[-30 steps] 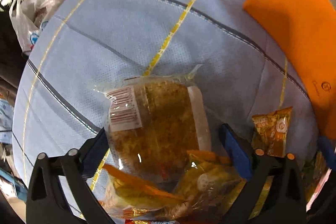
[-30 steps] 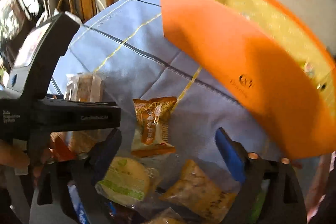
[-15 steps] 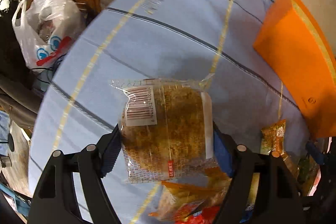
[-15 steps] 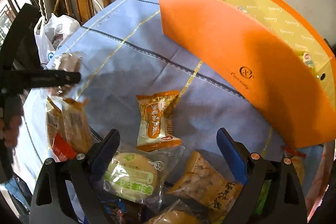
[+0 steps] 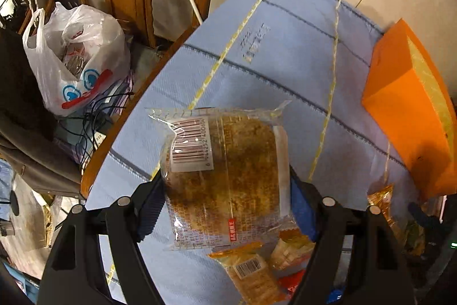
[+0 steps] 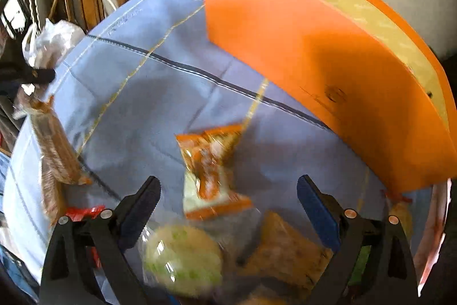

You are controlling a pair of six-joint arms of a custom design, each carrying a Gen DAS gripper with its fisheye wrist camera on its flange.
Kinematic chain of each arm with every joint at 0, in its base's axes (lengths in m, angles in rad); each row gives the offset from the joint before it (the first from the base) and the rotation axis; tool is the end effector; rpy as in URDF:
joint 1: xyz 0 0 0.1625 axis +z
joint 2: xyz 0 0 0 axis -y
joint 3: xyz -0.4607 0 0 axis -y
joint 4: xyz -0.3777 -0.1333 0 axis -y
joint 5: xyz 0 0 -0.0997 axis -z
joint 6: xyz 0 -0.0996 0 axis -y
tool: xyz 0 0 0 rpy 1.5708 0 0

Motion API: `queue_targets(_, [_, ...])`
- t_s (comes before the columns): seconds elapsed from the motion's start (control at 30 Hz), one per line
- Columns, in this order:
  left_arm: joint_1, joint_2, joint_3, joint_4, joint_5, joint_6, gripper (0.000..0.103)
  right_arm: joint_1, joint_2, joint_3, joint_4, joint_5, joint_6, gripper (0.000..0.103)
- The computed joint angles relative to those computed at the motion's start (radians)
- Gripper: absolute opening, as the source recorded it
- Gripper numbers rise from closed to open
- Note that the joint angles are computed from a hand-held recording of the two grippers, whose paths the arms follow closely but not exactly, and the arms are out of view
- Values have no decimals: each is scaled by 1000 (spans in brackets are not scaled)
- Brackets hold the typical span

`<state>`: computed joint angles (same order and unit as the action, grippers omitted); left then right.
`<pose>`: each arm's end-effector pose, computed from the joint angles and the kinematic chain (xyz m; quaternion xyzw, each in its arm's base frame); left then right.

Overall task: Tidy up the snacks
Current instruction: 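Carry both packets over the orange box and open both grippers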

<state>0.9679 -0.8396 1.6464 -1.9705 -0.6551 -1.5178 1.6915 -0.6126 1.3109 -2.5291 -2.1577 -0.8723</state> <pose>-0.1860 -0.6446 0.1375 -0.3078 0.8276 -0.2891 0.3697 0.1720 -0.7688 0.1301 0.4192 -0.8524 0.0102 0.3123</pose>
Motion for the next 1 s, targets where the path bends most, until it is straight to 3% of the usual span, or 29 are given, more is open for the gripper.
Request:
queue_targets(0.07, [-2,-3,-2,-8,11,19,74,2,27,-8,-18,-12,2,95])
queue_targets(0.13, [-3,-4,-3,-20,20,50,74,1,34,-2,-10,-18,20,36])
queue_targets(0.2, [-2,-5,-4,-25,15,64,74,7,27,32,-62,-31,-10,34])
queue_targets(0.3, [-4,-8,1,-46,22,97,74,9,-5,52,-38,14,51,32])
queue_targets(0.43, [-22,-17,-3,2,64,55,74,7,-45,51,-17,76,137,31])
queue_targets(0.5, [-40,-20,-23,90,104,6,74,5,-63,45,-11,101,168,31])
queue_targets(0.6, [-61,-36,-18,59,131,43,74,-2,-102,51,3,152,215,31])
queue_targets(0.77, [-96,-26,-83,165,182,42,74,-12,-153,25,16,245,288,31])
queue_targets(1.0, [-119,44,-177,45,188,243,74,-29,-180,-42,-7,298,312,31])
